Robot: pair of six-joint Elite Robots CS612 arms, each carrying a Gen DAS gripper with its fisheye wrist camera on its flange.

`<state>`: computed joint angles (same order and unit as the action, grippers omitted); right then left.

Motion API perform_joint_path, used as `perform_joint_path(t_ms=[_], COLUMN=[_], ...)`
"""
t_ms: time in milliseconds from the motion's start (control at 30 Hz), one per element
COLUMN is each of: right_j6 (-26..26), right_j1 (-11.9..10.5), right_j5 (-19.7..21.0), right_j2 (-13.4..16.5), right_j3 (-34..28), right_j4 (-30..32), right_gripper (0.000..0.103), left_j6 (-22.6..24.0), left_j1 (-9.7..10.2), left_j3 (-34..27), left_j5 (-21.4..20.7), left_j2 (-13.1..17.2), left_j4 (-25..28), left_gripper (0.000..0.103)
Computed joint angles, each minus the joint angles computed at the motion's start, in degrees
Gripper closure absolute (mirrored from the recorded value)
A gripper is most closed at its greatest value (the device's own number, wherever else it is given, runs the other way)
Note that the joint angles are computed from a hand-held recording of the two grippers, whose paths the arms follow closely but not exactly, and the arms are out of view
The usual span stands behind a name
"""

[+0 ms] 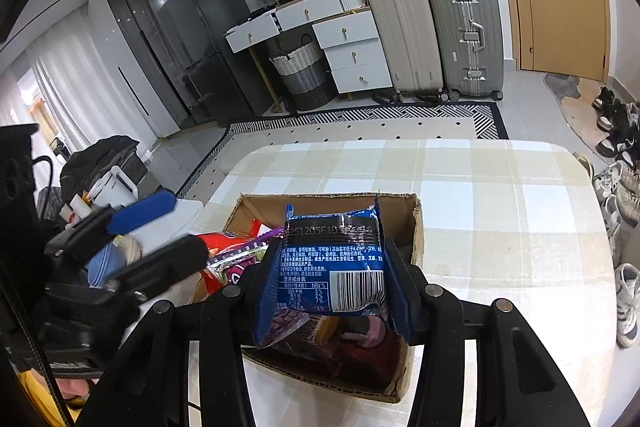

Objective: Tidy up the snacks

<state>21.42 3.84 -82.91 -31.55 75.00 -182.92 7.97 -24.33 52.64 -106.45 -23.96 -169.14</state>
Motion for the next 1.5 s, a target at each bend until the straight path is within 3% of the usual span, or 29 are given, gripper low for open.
perform_joint_path(t_ms=[367,767,1200,1400,1467,1500], right_j6=[-0.3,0.1,-1.5,-5.1,-6.3,-6.6], right_j1=[0.3,0.7,2.8,5.2,5.9,6.3], right_j5=[-0.1,-2.2,-6.0,-11.7,-12.5,-12.8], right_j2=[0.5,0.3,-5.5,-8.6,-9.7,-10.1], right_j3=[-1.3,-1.2,6.5,11.1,12.9,13.6], right_j4=[2.8,3.7,-7.2,-12.9,-15.6,-16.6], right_gripper=[0.055,0.051,0.051,0.032,0.027,0.025], left_j6=[-3.5,-4.5,-5.9,-4.6,-4.6,-4.9], left_j1=[1.15,2.05,1.7,1.49,1.5,1.52], left_j3=[5.4,10.1,21.1,29.0,31.4,32.9], left_j5=[-1.7,-1.2,2.8,4.2,4.6,4.9], left_j2=[-3.8,-6.9,-13.3,-18.2,-19.8,-20.6], left_j4=[-5.4,-5.4,-11.9,-18.2,-20.3,-22.2], left_gripper=[0.025,0.024,0.021,0.014,0.001,0.001])
